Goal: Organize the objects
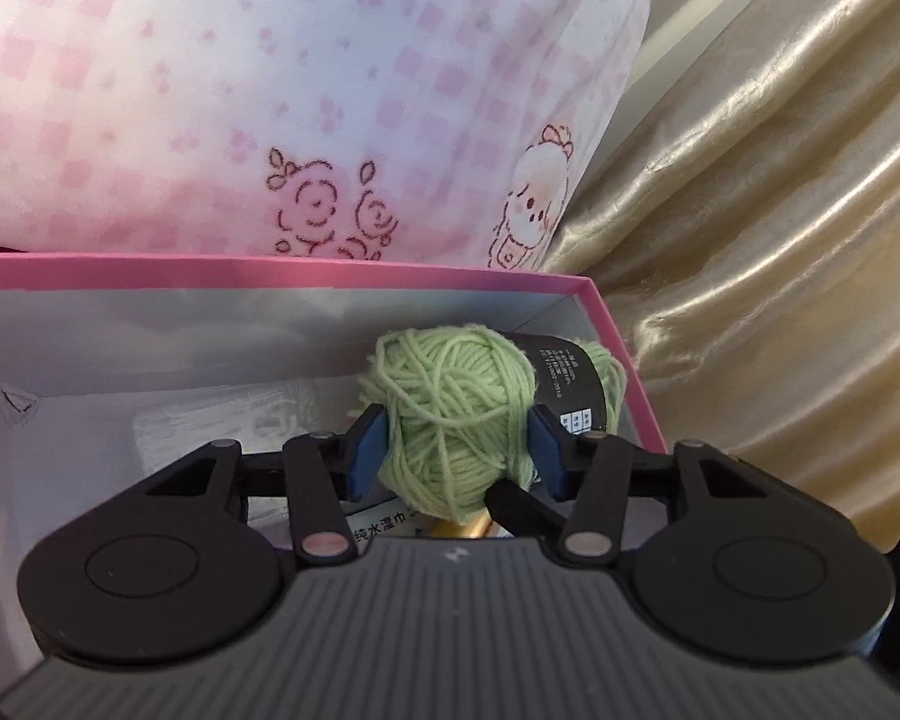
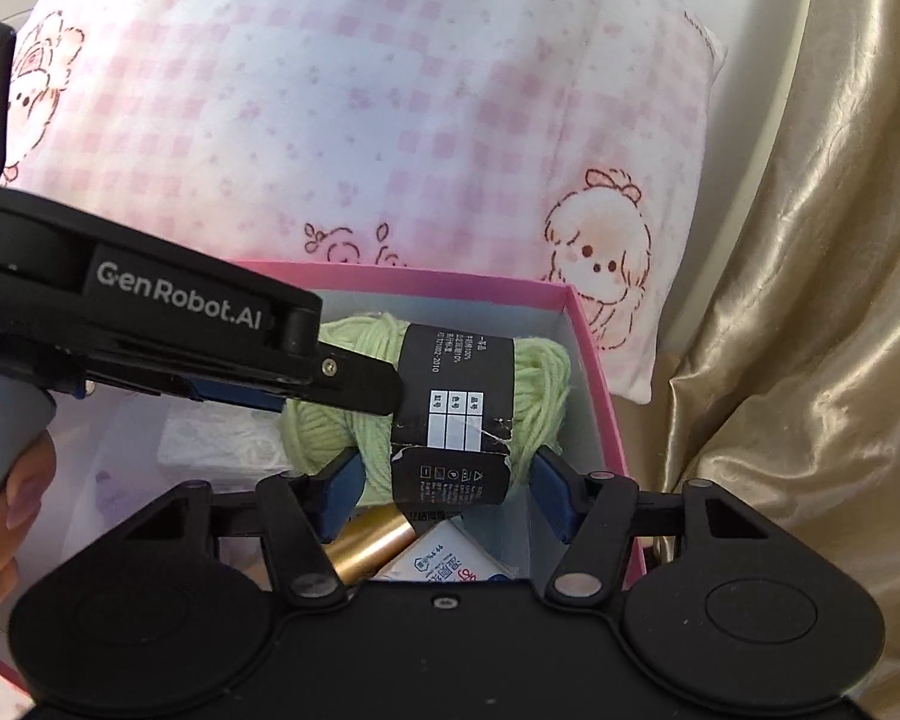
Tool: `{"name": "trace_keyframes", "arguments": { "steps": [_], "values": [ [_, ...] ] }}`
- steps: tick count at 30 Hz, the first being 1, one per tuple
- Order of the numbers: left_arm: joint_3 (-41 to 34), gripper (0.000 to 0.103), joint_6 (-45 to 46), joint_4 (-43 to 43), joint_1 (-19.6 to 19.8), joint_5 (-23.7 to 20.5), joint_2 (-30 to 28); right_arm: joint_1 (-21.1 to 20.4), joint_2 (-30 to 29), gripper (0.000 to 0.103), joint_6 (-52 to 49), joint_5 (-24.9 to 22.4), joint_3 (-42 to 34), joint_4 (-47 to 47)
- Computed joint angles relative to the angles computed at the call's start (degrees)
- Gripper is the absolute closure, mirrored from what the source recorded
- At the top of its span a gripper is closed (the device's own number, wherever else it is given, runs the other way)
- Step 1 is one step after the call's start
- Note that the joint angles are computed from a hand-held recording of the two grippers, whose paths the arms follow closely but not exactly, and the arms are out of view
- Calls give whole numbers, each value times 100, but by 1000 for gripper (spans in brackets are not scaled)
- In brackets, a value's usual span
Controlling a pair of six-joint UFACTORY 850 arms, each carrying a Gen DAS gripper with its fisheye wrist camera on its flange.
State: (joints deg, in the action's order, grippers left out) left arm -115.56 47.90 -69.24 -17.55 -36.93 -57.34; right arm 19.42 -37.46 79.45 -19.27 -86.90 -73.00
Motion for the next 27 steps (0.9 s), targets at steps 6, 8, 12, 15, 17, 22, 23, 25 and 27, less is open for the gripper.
{"name": "trace_keyframes", "arguments": {
  "steps": [6,8,12,15,17,22,23,25,27],
  "values": [
    [399,33,-1403,2026,-144,577,548,189,175,35,1007,-193,273,-984],
    [598,28,-1973,2895,-187,777,787,250,274,35,1535,-188,380,-1263],
    [960,18,-2480,3589,-136,812,1159,282,456,34,2089,212,519,-1440],
    [1291,18,-2738,3971,-88,885,1426,406,480,34,2071,-30,525,-1625],
    [1581,18,-2906,4120,-48,1010,1625,418,454,36,1802,22,500,-1497],
    [1998,18,-3191,4255,70,1044,1900,372,264,42,521,-116,309,60],
    [2069,18,-3229,4277,96,1046,1954,347,323,42,766,-18,400,-11],
    [2216,18,-3319,4376,130,1097,2070,331,484,42,1325,162,613,-341],
    [2323,18,-3410,4512,145,1096,2172,383,607,42,1683,170,764,-696]
  ]
}}
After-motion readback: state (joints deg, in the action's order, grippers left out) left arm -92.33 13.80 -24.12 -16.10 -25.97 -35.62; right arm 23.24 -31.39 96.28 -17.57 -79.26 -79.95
